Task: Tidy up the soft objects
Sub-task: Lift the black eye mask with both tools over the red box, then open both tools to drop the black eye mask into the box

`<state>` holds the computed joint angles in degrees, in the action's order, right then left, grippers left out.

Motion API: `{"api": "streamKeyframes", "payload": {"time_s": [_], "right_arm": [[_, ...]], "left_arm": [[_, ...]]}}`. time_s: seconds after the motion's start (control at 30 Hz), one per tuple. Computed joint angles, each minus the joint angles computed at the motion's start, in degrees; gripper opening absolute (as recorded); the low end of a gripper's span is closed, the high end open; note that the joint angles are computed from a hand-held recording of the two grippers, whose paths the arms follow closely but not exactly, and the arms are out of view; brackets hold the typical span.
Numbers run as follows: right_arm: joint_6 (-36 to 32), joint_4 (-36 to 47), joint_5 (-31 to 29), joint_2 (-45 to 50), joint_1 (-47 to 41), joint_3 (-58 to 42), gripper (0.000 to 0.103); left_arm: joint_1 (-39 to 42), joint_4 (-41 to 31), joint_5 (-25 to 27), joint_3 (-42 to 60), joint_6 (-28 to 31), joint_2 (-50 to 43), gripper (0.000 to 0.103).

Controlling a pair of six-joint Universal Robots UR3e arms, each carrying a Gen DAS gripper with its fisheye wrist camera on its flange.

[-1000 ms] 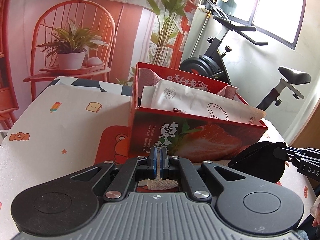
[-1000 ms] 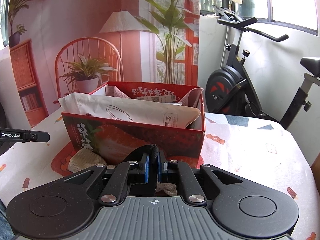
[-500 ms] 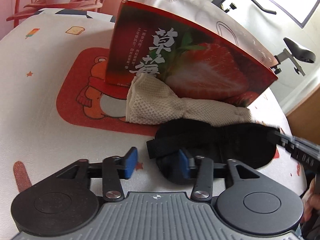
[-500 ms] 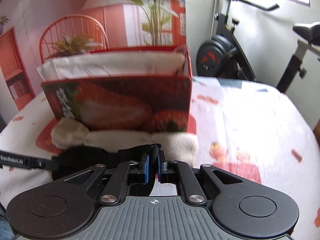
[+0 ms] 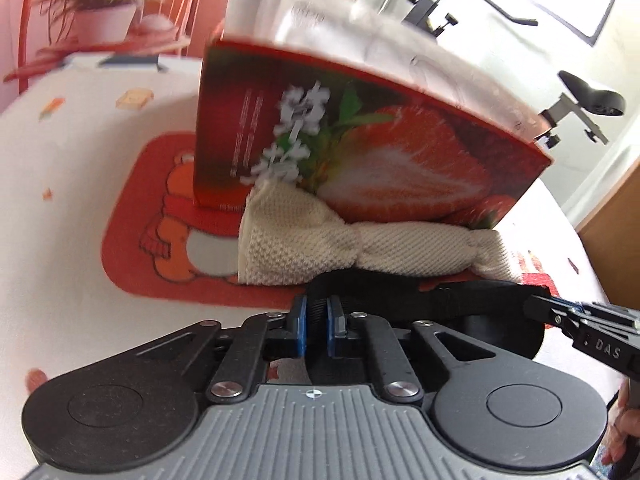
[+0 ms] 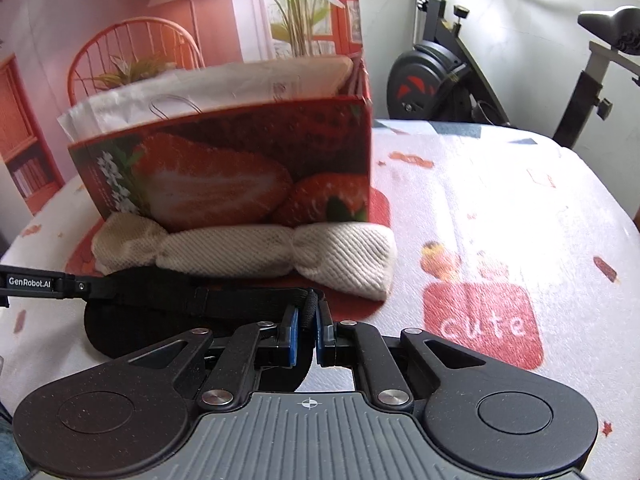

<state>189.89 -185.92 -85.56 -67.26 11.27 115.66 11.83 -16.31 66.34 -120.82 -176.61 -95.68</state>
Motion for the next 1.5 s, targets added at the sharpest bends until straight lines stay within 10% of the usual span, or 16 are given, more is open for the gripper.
{"api": "streamKeyframes", "payload": {"time_s": [0.57, 1.5], "right_arm": [[-4.3, 4.6, 2.0, -6.0, 0.6, -11.5, 0.008], [-11.9, 33.4, 0.9, 23.9, -2.1, -70.6, 0.008]], "left_arm": [[2.1, 3.7, -3.1, 7.9, -4.7, 10.5, 0.008], [-4.7, -5.6, 4.2, 46.7, -9.8, -17.1, 0.009]]}}
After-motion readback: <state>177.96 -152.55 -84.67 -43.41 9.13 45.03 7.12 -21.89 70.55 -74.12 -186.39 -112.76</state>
